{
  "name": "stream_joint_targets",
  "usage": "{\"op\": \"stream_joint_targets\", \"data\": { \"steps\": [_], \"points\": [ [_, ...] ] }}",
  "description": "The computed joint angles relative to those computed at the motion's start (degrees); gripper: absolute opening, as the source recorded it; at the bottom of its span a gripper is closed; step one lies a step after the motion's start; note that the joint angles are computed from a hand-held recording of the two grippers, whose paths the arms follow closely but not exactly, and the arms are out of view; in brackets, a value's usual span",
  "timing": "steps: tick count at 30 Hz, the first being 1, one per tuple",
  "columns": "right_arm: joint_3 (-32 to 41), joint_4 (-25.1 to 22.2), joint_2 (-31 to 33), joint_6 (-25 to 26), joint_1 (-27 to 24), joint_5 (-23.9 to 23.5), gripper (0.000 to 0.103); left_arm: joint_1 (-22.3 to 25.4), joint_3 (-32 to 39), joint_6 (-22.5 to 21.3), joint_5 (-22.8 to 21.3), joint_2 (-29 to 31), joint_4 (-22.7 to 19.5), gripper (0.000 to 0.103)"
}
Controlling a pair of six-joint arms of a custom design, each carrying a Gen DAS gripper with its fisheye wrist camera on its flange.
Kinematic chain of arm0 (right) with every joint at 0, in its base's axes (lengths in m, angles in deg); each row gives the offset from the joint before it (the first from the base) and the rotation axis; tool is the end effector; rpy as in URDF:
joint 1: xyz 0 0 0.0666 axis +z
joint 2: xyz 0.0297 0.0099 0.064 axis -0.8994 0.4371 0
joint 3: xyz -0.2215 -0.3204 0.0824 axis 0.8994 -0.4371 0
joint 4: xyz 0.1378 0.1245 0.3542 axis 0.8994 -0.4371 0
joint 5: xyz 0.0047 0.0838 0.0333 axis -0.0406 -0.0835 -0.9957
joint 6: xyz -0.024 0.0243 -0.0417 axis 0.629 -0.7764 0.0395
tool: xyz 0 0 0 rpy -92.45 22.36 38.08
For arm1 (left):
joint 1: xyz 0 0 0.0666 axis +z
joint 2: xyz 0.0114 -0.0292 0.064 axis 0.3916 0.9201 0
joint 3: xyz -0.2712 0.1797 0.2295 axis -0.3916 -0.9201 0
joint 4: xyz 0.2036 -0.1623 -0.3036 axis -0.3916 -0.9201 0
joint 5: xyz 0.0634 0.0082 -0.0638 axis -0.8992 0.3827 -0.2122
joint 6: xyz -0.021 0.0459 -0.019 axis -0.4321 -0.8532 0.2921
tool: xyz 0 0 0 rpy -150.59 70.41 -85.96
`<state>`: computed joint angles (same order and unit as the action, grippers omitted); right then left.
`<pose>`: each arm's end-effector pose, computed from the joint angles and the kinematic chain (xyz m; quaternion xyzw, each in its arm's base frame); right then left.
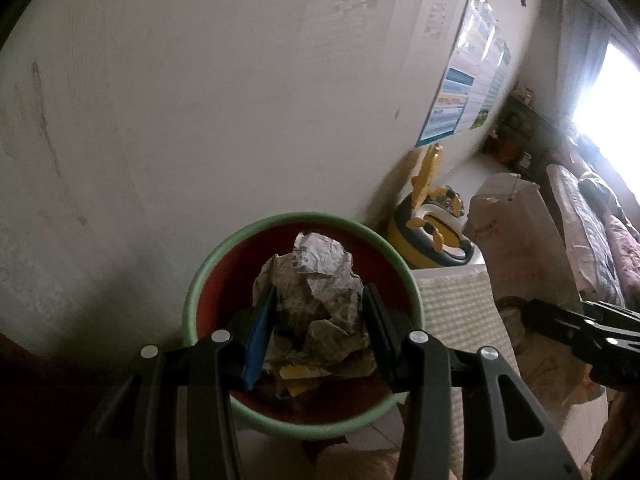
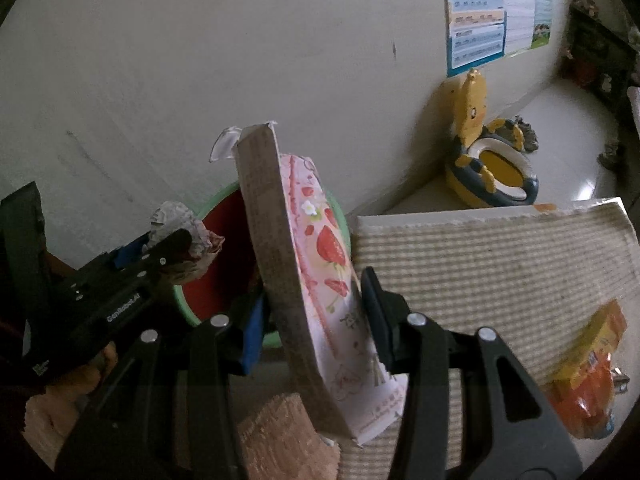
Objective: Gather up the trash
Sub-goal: 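Carry the crumpled foil and pink box with both grippers over the green bucket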
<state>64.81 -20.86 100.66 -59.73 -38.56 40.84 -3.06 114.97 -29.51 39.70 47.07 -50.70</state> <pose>0.5092 0.2587 0.5858 -0.3583 0.8804 0.2268 0.2123 0.3663 -0.1586 0.5488 -0.3209 0.8733 0.0414 0.3644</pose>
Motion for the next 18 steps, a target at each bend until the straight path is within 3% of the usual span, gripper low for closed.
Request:
{"op": "stream_joint_targets", "data": {
  "steps": [18],
  "points": [
    [2.94,-2.68,3.83,-0.86,3.06,1.76,0.043,3.91,-3.74,-0.22,4.3,-1.18,2.44,0.041]
  ]
}}
